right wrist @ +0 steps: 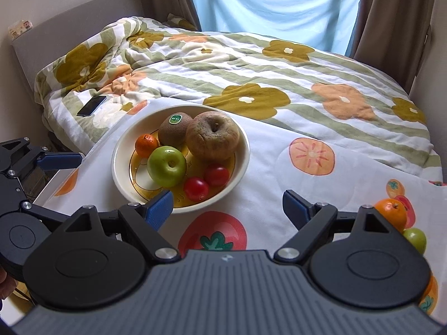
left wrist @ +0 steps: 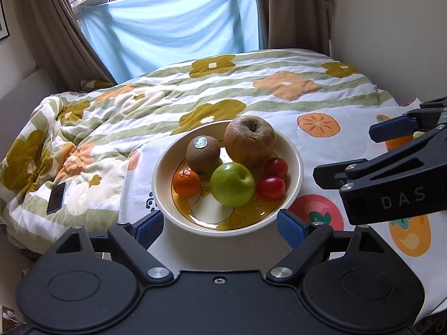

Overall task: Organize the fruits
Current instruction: 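Move both tools back toward the remaining fruits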

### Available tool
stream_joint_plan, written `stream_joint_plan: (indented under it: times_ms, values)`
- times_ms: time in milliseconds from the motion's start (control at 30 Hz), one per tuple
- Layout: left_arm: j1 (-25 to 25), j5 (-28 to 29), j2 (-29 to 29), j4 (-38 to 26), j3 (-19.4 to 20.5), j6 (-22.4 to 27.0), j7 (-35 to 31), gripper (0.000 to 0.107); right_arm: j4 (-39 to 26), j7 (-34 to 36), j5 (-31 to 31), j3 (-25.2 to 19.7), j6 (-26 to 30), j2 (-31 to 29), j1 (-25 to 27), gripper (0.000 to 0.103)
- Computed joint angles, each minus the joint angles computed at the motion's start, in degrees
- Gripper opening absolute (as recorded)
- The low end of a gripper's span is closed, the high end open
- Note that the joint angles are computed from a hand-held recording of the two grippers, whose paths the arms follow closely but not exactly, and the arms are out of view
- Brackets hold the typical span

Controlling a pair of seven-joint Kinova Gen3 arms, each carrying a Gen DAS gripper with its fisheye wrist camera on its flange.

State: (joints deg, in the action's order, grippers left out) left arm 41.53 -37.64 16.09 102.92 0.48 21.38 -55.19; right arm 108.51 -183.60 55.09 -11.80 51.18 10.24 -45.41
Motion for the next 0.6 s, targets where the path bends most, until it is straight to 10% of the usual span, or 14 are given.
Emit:
stream_joint_plan:
  times_ms: [600]
  values:
    - [13.66, -18.2, -0.36, -3.01, 6.81, 14.09, 28.51, 0.099, 17.16, -4.0, -6.39, -12.74, 7.9, -21.62, 6.13, 0.103]
